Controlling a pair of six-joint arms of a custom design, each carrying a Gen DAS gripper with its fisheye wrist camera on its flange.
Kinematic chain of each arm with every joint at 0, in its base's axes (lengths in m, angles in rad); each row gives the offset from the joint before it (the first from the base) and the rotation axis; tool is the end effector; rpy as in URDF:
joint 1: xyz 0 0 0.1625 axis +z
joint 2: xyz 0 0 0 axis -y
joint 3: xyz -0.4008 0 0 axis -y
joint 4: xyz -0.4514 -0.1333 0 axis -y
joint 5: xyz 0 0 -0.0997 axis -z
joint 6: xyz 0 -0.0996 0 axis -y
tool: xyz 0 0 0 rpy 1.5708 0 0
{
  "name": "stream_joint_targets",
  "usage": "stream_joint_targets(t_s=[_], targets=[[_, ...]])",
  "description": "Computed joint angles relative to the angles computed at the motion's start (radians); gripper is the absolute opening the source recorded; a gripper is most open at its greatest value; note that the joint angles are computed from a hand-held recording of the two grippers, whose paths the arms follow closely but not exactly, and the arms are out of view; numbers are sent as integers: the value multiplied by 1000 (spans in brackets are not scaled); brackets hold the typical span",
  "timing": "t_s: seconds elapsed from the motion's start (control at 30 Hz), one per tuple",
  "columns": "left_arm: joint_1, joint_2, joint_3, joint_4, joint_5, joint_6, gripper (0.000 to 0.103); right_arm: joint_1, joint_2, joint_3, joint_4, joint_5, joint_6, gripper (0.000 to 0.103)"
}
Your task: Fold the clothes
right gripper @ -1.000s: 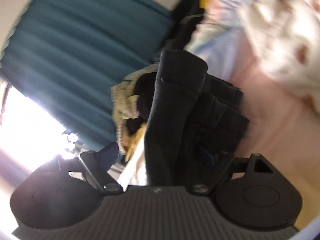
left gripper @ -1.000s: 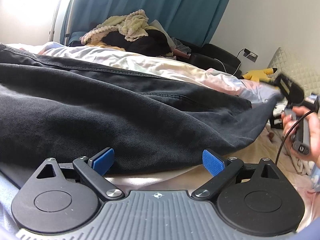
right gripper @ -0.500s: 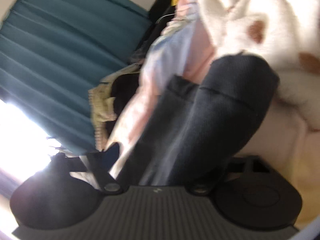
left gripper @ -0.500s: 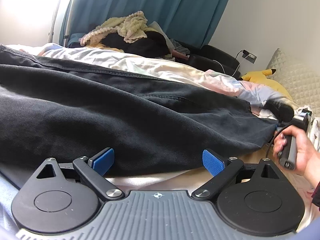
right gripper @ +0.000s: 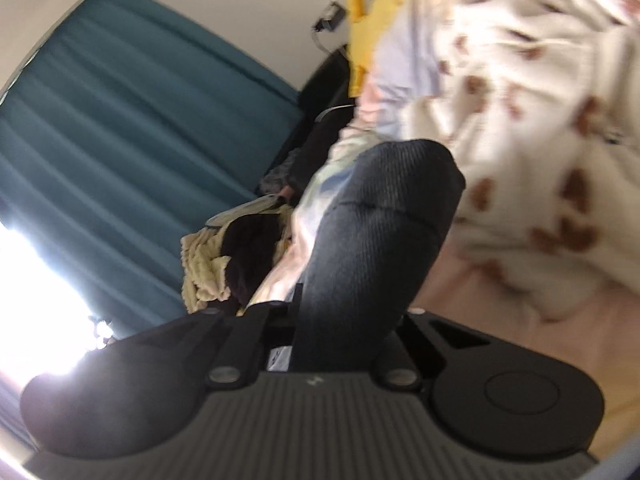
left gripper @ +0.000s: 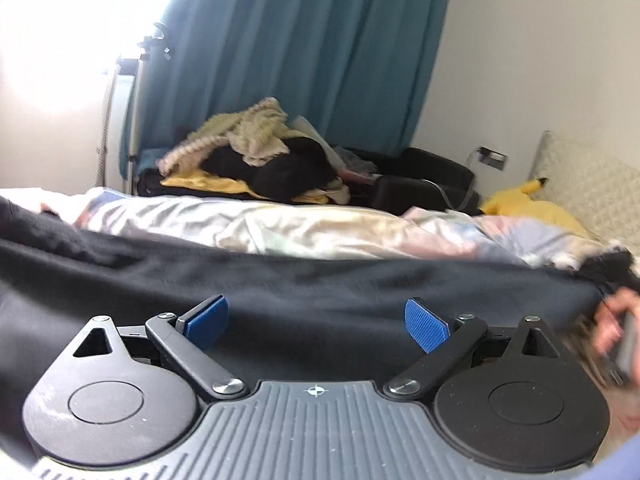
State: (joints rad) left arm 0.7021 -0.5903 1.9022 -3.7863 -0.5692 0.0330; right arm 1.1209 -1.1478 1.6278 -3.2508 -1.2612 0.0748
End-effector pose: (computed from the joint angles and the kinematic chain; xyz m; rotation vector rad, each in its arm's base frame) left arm -0.2815 -0.5226 -0.0057 0.4249 2.1947 -1.4382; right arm -0.1525 -0.6920 0.3781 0.3950 2.5117 -1.7729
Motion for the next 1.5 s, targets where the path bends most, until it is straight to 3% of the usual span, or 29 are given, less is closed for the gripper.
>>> stream_joint_targets(t_s=[0.13, 0.2, 0.23, 0.3, 0.4, 0.53, 0.7, 0.77, 0.87, 1.0, 1.07, 1.13, 1.2, 1.27, 1.3, 1.37, 1.4, 1.43, 1.5], targets=[[67, 46, -94, 222, 32, -42, 96, -34, -70, 61, 6, -45, 51, 6], [106, 68, -127, 386, 52, -98, 97, -44, -92, 80, 17, -62, 23, 6], [117, 77, -130, 406, 43, -96, 98, -44, -98, 89, 18, -63, -6, 6], [121, 92, -131, 359, 39, -51, 98, -37, -105, 112, -9, -67, -59, 6], [122, 45, -99, 397, -6, -105, 99, -20, -100, 130, -80, -65, -151, 7], [98, -23, -19, 336, -25, -97, 99, 31, -96, 163, -173, -100, -242, 7], [33, -123, 105, 190, 58, -64, 99, 152, -68, 192, -282, -161, -357, 7], [-20, -171, 152, 161, 147, -62, 99, 200, -67, 228, -314, -160, -405, 7], [-93, -243, 224, 82, 243, -67, 99, 279, -25, 280, -369, -169, -523, 7], [-146, -321, 326, -29, 295, -104, 101, 367, 80, 371, -435, -179, -764, 8], [-134, -345, 350, -52, 283, -155, 101, 391, 144, 416, -413, -210, -915, 8], [-116, -348, 352, -87, 270, -162, 101, 400, 207, 448, -364, -289, -1044, 8], [-101, -349, 351, -99, 258, -170, 101, 388, 280, 472, -439, -338, -1147, 9], [-87, -349, 347, -96, 242, -178, 101, 378, 272, 483, -450, -309, -1155, 12], [-79, -352, 346, -93, 218, -181, 101, 380, 253, 464, -392, -308, -1126, 15], [-73, -350, 342, -100, 199, -175, 101, 388, 168, 489, -242, -298, -1096, 37], [-70, -347, 339, -106, 193, -168, 101, 386, 126, 495, -174, -290, -1104, 60], [-68, -345, 335, -111, 187, -161, 101, 384, 84, 510, -134, -279, -1121, 72], [-60, -347, 334, -97, 166, -167, 101, 375, 0, 545, -30, -256, -1174, 78]])
